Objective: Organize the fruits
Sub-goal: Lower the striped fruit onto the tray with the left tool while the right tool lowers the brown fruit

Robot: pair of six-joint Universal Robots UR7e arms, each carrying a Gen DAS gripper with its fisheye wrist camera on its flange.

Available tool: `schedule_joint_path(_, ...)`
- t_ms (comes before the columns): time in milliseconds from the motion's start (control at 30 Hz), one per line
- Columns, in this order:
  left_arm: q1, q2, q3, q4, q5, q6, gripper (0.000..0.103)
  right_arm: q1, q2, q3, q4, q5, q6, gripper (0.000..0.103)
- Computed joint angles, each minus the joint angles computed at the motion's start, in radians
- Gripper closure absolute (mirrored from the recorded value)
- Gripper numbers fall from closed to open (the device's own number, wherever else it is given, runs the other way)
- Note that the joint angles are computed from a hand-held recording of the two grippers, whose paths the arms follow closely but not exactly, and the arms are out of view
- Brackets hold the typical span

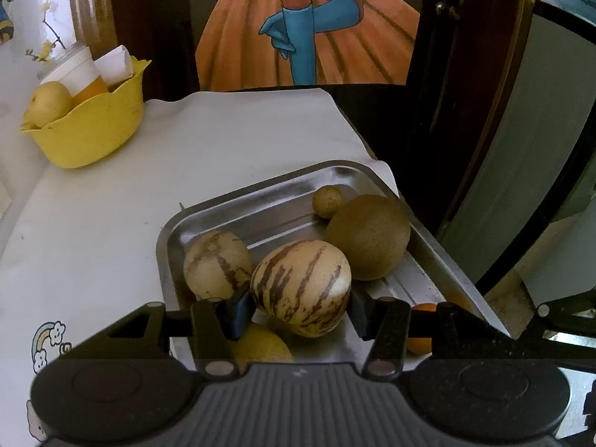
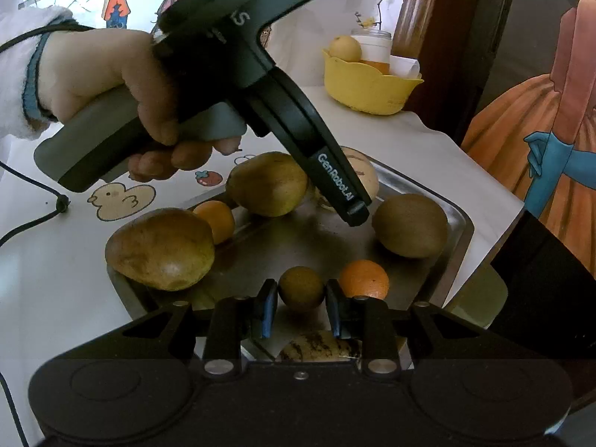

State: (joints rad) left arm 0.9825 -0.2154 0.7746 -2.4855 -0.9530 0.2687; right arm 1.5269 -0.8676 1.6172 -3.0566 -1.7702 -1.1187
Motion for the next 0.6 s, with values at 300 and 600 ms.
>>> schedule_joint_path(300,-0.002,0.028,-0.047,0.04,0.026,0.003,0.046,0.001,0.001,0.007,-0.018,-0.004,-0.019,0.073)
schedule_joint_path(600,-0.001,0.057,-0.109,0.099,0.043,-0.035,0.046,0.001,-0.001,0.014,-0.025,-0.006,-0.018,0.072)
